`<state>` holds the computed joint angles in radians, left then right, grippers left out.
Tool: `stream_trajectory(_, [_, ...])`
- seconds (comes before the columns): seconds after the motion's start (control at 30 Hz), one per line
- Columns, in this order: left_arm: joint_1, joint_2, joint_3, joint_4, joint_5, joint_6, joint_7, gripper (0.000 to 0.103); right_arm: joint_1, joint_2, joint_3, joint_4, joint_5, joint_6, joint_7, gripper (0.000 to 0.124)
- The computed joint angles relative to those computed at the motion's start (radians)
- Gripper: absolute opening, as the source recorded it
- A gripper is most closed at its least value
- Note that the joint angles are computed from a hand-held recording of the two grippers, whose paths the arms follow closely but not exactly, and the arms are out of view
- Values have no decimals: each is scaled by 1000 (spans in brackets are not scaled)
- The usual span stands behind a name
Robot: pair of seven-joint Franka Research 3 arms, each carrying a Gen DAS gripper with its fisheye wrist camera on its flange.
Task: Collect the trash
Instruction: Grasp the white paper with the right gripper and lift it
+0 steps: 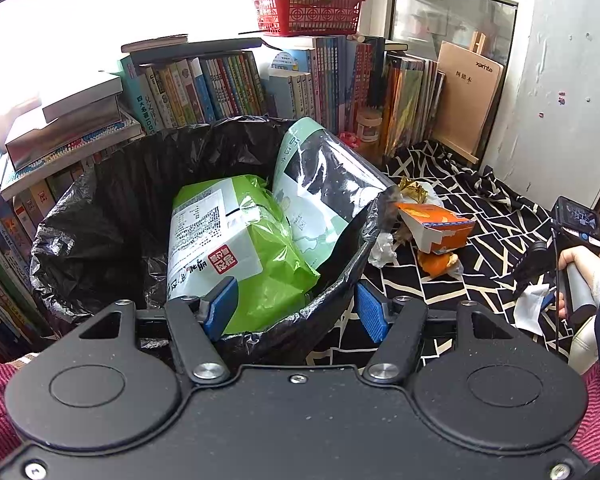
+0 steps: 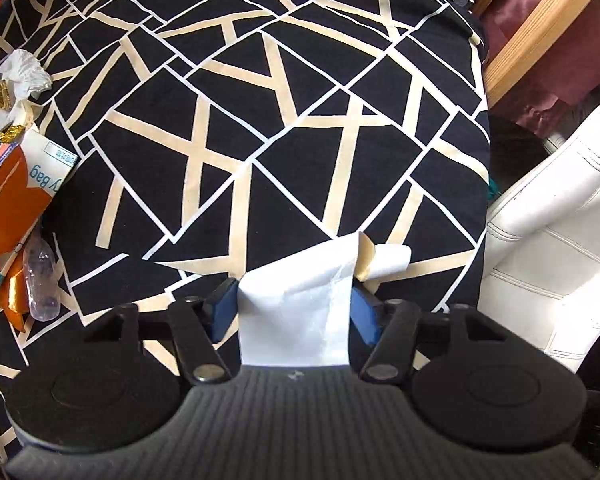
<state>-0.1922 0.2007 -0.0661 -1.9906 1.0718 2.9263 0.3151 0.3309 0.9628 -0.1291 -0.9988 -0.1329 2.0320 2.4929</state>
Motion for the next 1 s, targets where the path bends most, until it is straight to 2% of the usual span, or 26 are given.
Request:
stream_trajectory(0.03, [0, 0, 0, 0, 0, 0, 0, 62, 5, 3, -2, 8, -5, -4, -3, 55])
stream_trajectory(0.17, [0, -1, 0, -1, -1, 0, 1, 62, 27, -9, -6, -3, -26, 23, -5, 52])
stream_trajectory(0.2, [0, 0, 0, 0, -1, 0, 1, 62, 34, -22, -7, -20, -34, 42, -5, 46])
stream_trajectory(0.3, [0, -1, 0, -1, -1, 1, 0, 62, 61, -84, -15, -106, -72, 131, -17, 42])
stream_trajectory(0.43, [0, -1, -1, -1, -3, -2, 5, 62, 86, -177, -17, -245, -109, 320, -25, 26])
stream_trajectory(0.57, [1, -2, -2, 0, -9, -6, 13, 63, 91, -220, 0, -295, -89, 443, -41, 21])
stream_trajectory(0.83, [0, -2, -2, 0, -10, -6, 13, 63, 114, -271, 19, -334, -39, 583, -102, 18])
stream_trajectory(1.0, [0, -2, -2, 0, -9, -7, 12, 63, 113, -303, 58, -341, 18, 662, -190, 18])
